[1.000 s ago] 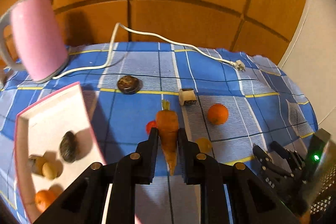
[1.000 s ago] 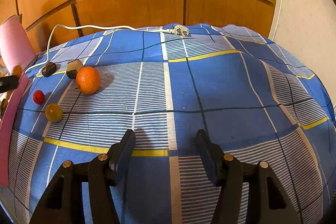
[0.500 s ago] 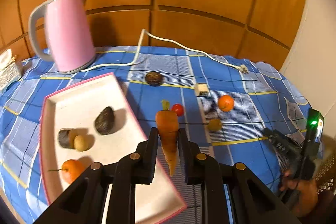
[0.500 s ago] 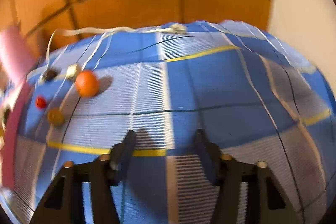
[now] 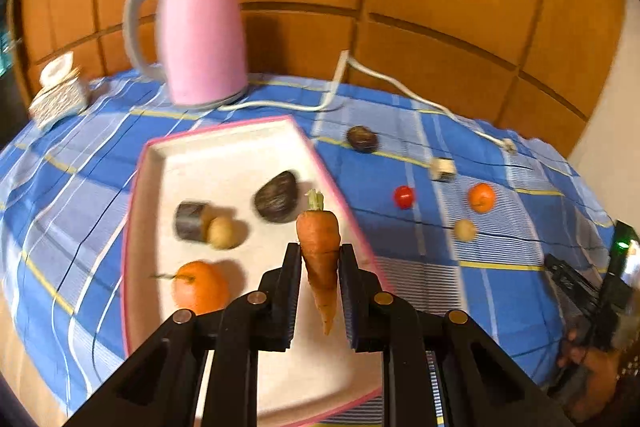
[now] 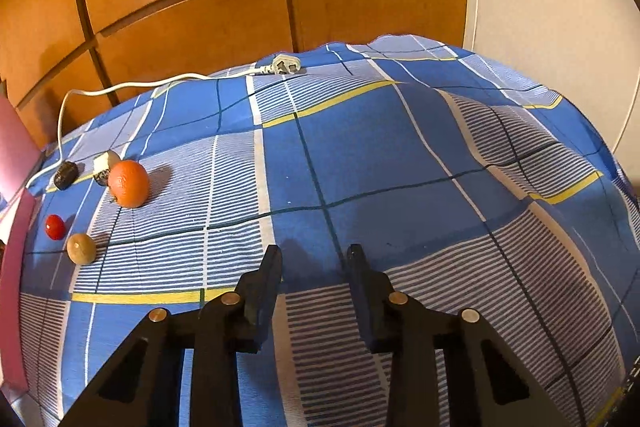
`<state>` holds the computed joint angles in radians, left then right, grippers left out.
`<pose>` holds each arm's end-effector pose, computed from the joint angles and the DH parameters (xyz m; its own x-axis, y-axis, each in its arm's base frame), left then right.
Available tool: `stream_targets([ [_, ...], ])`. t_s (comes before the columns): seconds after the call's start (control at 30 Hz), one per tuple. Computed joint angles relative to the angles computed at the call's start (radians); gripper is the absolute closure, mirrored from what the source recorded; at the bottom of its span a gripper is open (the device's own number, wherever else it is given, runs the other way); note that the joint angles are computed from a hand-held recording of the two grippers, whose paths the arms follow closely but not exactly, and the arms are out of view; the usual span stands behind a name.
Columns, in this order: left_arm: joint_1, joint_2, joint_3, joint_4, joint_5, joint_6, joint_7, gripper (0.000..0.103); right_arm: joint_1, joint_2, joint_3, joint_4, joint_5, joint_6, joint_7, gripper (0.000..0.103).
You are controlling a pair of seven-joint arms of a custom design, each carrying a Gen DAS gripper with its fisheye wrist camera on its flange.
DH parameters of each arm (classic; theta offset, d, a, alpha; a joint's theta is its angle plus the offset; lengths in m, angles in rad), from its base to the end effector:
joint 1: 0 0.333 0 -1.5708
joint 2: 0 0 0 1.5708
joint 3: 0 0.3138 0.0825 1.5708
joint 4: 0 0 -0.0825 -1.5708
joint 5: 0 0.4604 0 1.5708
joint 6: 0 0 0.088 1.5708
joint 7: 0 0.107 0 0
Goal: Organize fruits
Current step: 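Carry the carrot into the tray and open the left gripper, then move the right gripper toward the small orange on the table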
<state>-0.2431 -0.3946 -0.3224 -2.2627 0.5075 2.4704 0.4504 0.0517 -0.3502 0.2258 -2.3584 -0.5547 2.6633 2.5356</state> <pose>0.4629 -0.3110 0.5478 0.1799 -0.9762 0.1211 -0.6955 -0.2133 -0.6861 0.5298 0.1720 0.4944 -0.2341 -0.9704 -0.0589 -0.6865 0.2079 -0.6967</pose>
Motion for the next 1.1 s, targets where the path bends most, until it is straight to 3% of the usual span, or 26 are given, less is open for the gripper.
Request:
stream_targets([
  [0.3,0.013,-0.055,0.002,-0.071,-0.007,-0.047,-0.056,0.083,0.002,-0.005,0.006,-0.002,-0.009,-0.013,-0.007,0.067],
  [0.9,0.021,-0.167,-0.036,-0.165,0.046,-0.09,-0.204,0.027,0.013,0.001,-0.002,0.002,-0.017,-0.014,-0.014,0.062],
  [1.1,0.007,-0.235,-0.044,-0.217,0.04,-0.142,-0.249,0.019,0.013,0.002,-0.002,0.002,-0.013,-0.011,-0.023,0.06],
])
